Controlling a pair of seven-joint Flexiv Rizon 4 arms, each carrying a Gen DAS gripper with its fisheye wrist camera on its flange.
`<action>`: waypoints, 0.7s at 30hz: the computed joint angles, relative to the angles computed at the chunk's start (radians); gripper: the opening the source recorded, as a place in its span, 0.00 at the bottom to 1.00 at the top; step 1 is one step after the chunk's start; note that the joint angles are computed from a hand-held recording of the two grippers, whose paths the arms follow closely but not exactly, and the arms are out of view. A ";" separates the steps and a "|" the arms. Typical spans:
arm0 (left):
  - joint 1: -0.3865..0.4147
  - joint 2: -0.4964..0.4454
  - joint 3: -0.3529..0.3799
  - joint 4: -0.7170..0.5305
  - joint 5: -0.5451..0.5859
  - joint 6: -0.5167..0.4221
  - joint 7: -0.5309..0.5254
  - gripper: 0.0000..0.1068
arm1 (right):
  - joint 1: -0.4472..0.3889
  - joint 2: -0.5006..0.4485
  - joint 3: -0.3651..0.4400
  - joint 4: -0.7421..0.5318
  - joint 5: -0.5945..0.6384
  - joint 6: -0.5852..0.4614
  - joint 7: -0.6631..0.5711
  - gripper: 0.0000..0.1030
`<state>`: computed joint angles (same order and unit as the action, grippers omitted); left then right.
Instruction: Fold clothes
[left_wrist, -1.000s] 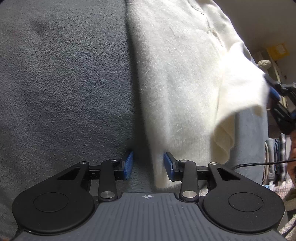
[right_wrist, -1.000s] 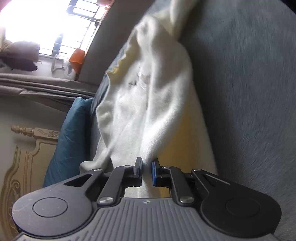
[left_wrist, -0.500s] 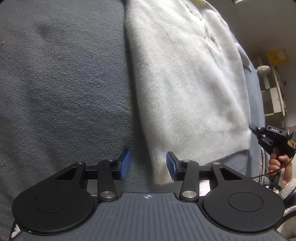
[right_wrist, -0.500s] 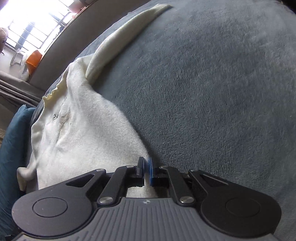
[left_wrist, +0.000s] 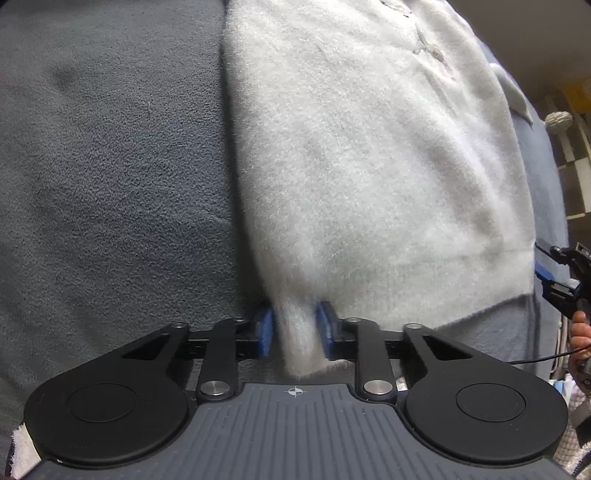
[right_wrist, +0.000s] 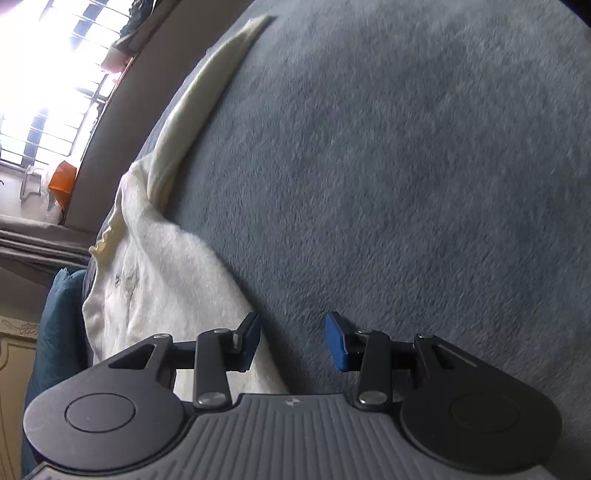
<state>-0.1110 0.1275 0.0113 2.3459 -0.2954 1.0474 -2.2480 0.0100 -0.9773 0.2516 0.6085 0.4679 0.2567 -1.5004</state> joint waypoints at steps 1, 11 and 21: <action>0.007 0.007 -0.007 0.013 -0.003 0.019 -0.007 0.09 | 0.000 0.006 0.011 0.011 0.004 -0.018 -0.021 0.41; -0.055 0.261 0.131 0.135 -0.282 0.229 0.078 0.04 | 0.032 0.100 0.041 -0.010 0.025 -0.058 -0.119 0.07; 0.103 0.136 0.002 0.024 -0.139 0.061 -0.053 0.04 | -0.011 0.240 0.030 0.111 0.115 -0.288 -0.079 0.06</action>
